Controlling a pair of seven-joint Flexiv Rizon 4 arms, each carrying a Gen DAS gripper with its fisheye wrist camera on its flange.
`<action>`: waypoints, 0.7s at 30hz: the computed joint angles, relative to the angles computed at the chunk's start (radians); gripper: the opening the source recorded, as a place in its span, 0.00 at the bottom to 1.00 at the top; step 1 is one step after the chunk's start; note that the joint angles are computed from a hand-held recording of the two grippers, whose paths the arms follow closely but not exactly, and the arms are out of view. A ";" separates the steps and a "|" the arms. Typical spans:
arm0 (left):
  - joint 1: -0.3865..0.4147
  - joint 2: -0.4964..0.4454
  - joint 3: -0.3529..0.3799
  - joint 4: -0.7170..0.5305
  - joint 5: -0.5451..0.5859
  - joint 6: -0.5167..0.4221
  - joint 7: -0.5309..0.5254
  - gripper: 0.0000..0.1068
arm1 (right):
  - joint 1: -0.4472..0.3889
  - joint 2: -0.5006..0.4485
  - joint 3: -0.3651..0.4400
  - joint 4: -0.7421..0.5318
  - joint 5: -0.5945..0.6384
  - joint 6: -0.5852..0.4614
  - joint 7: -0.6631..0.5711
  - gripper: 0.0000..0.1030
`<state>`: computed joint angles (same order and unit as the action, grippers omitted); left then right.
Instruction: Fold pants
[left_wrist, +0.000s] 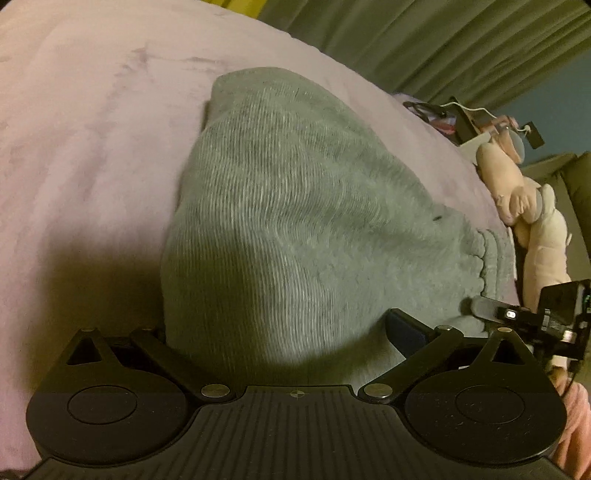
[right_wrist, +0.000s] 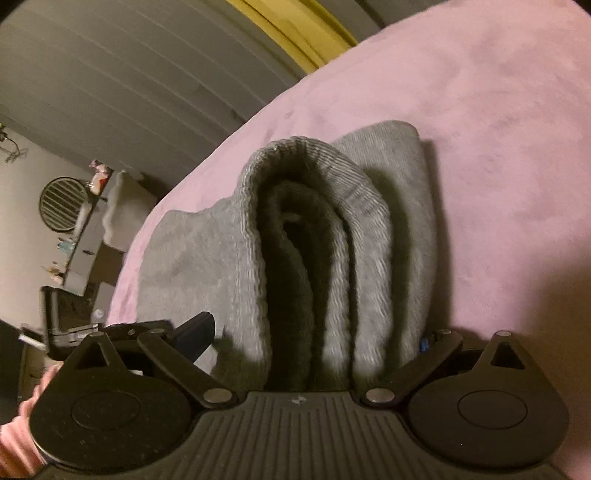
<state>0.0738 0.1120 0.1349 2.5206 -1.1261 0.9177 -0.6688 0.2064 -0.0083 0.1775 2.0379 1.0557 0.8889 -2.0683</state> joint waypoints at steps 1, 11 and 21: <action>0.000 -0.002 0.002 0.000 -0.020 -0.008 0.010 0.96 | 0.019 -0.008 0.016 0.004 -0.015 0.057 0.032 0.96; -0.026 0.031 -0.004 0.044 -0.164 0.012 0.172 0.89 | 0.037 0.016 0.015 0.023 -0.059 0.075 0.015 0.78; -0.104 0.058 -0.042 0.050 -0.144 0.165 0.134 0.50 | 0.145 0.012 0.095 0.102 -0.329 0.353 0.260 0.62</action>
